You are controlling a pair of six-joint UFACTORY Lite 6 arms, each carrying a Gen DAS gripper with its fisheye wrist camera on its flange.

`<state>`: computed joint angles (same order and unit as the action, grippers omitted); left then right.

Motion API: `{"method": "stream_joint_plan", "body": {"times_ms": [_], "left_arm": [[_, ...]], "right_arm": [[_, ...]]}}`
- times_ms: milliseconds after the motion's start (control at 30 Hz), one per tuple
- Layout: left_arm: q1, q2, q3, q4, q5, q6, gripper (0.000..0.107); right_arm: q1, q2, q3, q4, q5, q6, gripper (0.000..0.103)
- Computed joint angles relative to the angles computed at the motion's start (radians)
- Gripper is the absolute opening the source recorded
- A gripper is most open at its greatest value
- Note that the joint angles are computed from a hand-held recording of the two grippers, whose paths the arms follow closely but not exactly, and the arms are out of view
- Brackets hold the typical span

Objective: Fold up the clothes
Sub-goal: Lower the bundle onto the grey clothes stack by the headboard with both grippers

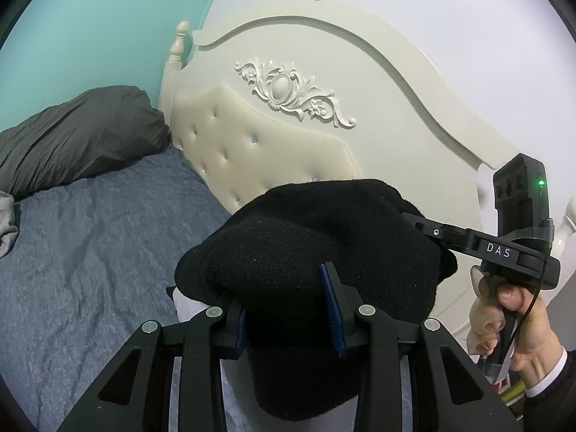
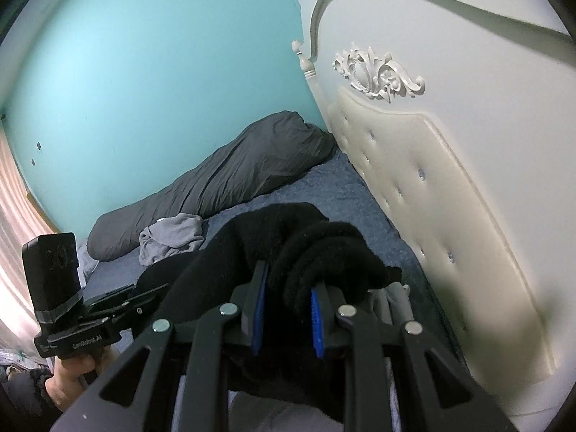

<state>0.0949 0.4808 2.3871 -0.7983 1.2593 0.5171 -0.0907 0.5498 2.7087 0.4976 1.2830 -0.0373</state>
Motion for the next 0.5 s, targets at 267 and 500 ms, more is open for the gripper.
{"method": "stream_joint_plan", "body": {"times_ms": [267,500], "left_arm": [[-0.029,-0.134,-0.311,-0.027,-0.148,0.121,0.038],[-0.061,-0.223,-0.536,-0.031,-0.219,0.201,0.038]], "right_arm": [[-0.017,-0.185,-0.400,0.047,-0.171,-0.123,0.020],[-0.053,-0.344,-0.741,0.100,-0.261,-0.236,0.020]]}}
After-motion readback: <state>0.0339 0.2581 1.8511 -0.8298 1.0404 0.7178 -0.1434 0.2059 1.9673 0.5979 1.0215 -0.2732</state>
